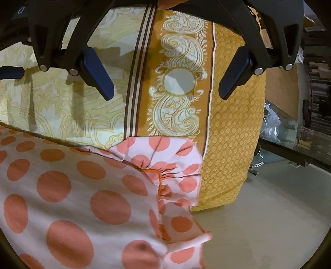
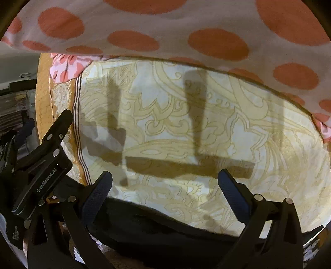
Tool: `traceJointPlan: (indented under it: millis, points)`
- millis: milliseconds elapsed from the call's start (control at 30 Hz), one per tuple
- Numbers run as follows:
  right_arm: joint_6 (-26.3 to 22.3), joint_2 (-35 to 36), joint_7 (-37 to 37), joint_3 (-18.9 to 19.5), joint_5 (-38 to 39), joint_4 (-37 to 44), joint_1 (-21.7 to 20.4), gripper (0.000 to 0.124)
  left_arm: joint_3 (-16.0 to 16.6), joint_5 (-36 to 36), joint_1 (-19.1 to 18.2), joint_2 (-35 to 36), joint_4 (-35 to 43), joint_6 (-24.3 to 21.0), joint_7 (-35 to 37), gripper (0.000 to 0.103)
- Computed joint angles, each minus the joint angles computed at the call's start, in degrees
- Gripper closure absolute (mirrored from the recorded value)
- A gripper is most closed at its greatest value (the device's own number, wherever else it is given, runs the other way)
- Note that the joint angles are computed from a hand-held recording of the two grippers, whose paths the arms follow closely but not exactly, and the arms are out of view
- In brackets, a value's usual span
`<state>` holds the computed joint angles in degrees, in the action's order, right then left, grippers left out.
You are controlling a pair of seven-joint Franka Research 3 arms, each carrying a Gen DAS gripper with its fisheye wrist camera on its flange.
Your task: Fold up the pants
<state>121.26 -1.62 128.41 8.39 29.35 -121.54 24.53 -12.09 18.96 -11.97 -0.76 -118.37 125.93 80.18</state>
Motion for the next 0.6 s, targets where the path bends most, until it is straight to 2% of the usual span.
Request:
traceJointPlan:
  millis: [600]
  points:
    - [-2.9,4.9,-1.1,-0.4,1.6,4.6,-0.7,0.022,-0.7,-1.4,-1.4,5.5,6.7,-7.0,1.5,0.002]
